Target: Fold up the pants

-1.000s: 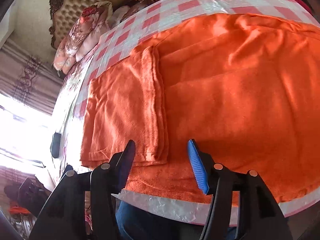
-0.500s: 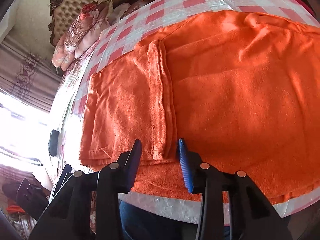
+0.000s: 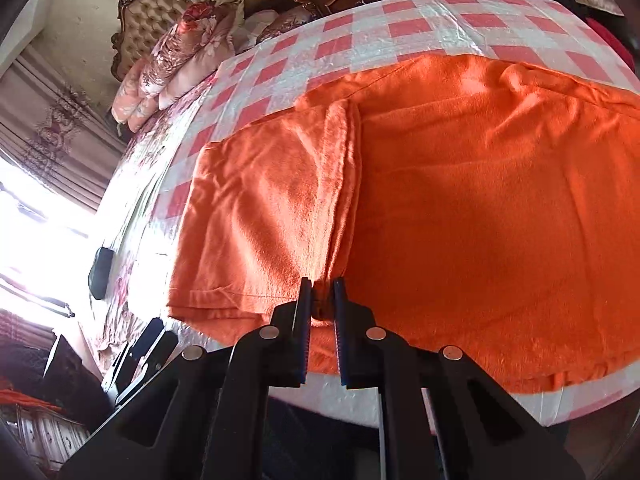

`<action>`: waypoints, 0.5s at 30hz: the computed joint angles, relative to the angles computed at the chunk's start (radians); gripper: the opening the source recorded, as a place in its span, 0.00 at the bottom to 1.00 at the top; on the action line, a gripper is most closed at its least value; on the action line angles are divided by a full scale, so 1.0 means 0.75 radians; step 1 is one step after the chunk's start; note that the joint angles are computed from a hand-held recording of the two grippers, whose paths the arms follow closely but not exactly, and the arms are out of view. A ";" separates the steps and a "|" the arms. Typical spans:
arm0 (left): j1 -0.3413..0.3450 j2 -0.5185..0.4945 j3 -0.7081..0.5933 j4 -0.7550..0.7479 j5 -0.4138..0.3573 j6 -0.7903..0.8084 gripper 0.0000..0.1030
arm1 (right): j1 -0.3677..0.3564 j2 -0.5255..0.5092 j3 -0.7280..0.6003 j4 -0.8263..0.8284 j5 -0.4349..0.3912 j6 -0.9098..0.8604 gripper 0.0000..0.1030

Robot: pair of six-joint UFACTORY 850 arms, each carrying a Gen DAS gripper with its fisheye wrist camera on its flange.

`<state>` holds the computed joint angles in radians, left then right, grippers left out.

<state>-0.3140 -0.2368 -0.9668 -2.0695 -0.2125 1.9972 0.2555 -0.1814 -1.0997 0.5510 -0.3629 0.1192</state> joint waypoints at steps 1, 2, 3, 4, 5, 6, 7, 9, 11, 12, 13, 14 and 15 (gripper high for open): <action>0.004 -0.001 -0.001 0.017 -0.006 -0.019 0.49 | 0.001 0.000 0.000 0.001 -0.002 -0.004 0.11; 0.007 -0.001 -0.002 0.038 -0.011 -0.042 0.49 | 0.002 -0.002 0.001 -0.016 -0.001 0.007 0.11; 0.008 -0.001 -0.002 0.056 -0.015 -0.061 0.49 | 0.001 -0.015 -0.005 -0.048 -0.005 0.035 0.11; 0.012 0.000 -0.002 0.088 -0.028 -0.096 0.49 | -0.002 -0.023 -0.003 -0.046 -0.010 0.036 0.11; 0.023 0.002 -0.004 0.155 -0.062 -0.174 0.49 | -0.007 -0.032 0.001 -0.037 -0.014 0.033 0.11; 0.034 0.004 -0.004 0.198 -0.102 -0.236 0.49 | -0.008 -0.035 0.003 -0.047 -0.013 0.043 0.11; 0.054 0.000 -0.008 0.249 -0.167 -0.323 0.49 | -0.007 -0.037 0.006 -0.063 -0.010 0.058 0.11; 0.114 -0.026 -0.030 0.308 -0.351 -0.523 0.47 | -0.001 -0.039 0.005 -0.135 -0.007 0.116 0.11; 0.142 -0.059 -0.068 0.334 -0.407 -0.670 0.36 | 0.009 -0.042 0.000 -0.209 -0.004 0.172 0.11; 0.145 -0.073 -0.087 0.348 -0.396 -0.721 0.28 | 0.014 -0.044 -0.001 -0.250 0.000 0.202 0.11; 0.147 -0.086 -0.107 0.363 -0.386 -0.757 0.27 | 0.017 -0.044 -0.001 -0.274 0.005 0.220 0.11; 0.142 -0.100 -0.129 0.380 -0.368 -0.774 0.27 | 0.018 -0.043 0.001 -0.285 0.010 0.228 0.11; 0.136 -0.109 -0.145 0.400 -0.355 -0.781 0.27 | 0.021 -0.041 0.003 -0.302 0.013 0.241 0.11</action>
<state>-0.2122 -0.3183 -1.0758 -1.7692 -0.4788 1.4111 0.2710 -0.2125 -1.0975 0.3243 -0.3531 0.3002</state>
